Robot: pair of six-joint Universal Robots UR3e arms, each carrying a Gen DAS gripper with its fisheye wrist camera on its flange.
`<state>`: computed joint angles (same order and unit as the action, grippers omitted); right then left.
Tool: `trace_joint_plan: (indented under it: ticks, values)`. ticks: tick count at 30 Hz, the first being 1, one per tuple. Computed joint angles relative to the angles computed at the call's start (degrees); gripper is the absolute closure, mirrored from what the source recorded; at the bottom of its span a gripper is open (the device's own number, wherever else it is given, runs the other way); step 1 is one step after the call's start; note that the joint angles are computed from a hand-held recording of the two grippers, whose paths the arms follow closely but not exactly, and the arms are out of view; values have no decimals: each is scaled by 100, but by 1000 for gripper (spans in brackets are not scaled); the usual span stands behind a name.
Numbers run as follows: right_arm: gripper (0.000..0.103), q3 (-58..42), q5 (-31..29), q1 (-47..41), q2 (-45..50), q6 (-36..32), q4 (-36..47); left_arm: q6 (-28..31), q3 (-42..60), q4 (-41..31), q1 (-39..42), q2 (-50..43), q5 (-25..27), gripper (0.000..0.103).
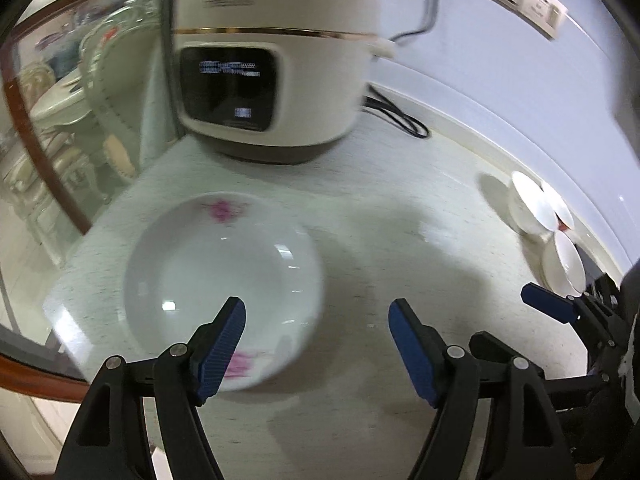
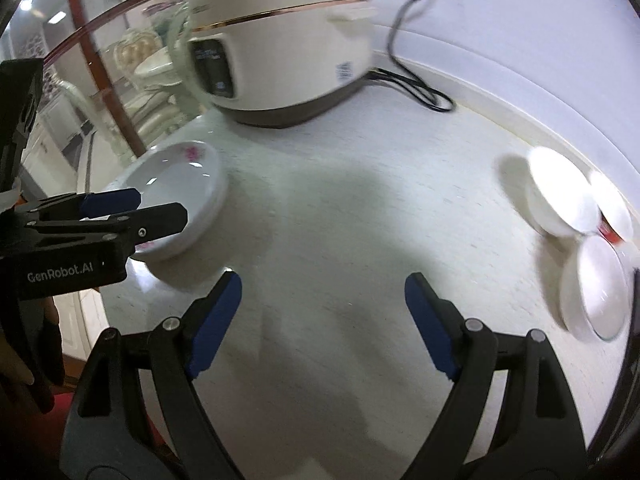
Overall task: Organize plates and bowls
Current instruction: 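Move both tools toward the large green-rimmed white bowl by the wall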
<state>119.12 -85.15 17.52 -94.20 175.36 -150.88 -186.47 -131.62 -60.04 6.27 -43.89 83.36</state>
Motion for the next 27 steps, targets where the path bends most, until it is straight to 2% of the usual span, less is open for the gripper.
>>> trace_joint_plan:
  ticks: [5, 12, 20, 26, 27]
  values:
    - [17, 598, 219, -772, -852, -136, 336, -668, 332, 1004, -1303, -1310, 478, 28]
    - [17, 1344, 605, -2136, -2258, -547, 1184, -1046, 1007, 1674, -2503, -2898, 602, 28]
    - [17, 1789, 1357, -4274, -4031, -1400, 2916, -1117, 1969, 1736, -3258, -4216, 495, 28]
    - [17, 1725, 2095, -6204, -5052, -2203, 4473, -1372, 3116, 1252, -3299, -5169, -91, 28]
    - [17, 1715, 2126, -6312, -5017, -2181, 4455, -1401, 3343, 1221, -3301, -5359, -186, 28]
